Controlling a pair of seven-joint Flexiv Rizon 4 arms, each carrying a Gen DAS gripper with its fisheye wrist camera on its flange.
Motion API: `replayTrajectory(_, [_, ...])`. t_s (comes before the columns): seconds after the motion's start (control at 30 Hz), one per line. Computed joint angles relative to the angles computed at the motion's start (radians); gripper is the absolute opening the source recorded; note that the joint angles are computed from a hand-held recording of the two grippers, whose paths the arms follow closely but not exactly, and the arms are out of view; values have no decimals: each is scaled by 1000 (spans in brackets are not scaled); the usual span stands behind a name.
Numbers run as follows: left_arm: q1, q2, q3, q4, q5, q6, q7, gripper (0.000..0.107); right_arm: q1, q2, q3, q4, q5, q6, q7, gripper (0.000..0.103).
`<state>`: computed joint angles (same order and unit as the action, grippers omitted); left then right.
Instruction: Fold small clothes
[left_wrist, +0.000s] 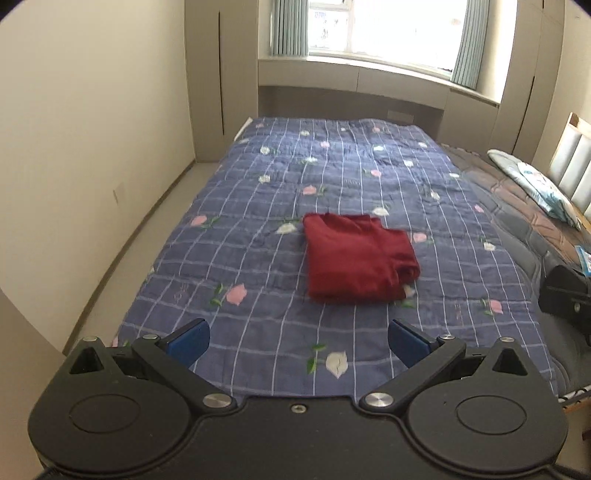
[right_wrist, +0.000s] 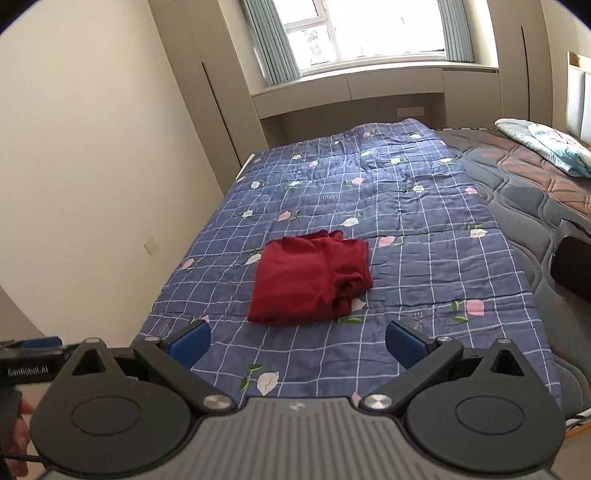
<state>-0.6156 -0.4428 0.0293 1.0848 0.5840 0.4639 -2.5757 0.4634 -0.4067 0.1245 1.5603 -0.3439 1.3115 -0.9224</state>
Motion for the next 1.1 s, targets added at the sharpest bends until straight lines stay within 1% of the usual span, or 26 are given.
replayTrajectory(0.1, [4, 6, -6, 15, -11, 14, -3, 102, 9, 8, -10, 12, -11, 7, 19, 103])
replayTrajectory(0.43, [4, -19, -4, -18, -28, 21, 18, 102, -3, 13, 2, 16, -2, 3, 10, 103])
replayTrajectory(0.67, [-5, -33, 4, -38, -32, 8, 9, 102, -24, 13, 29, 10, 37, -16, -31, 103])
replayTrajectory(0.83, [-13, -40, 8, -47, -32, -1, -6, 102, -21, 15, 26, 11, 48, -17, -40, 103])
replayTrajectory(1.1, [-18, -47, 10, -59, -32, -10, -8, 102, -39, 12, 46, 2, 85, -26, -84, 103])
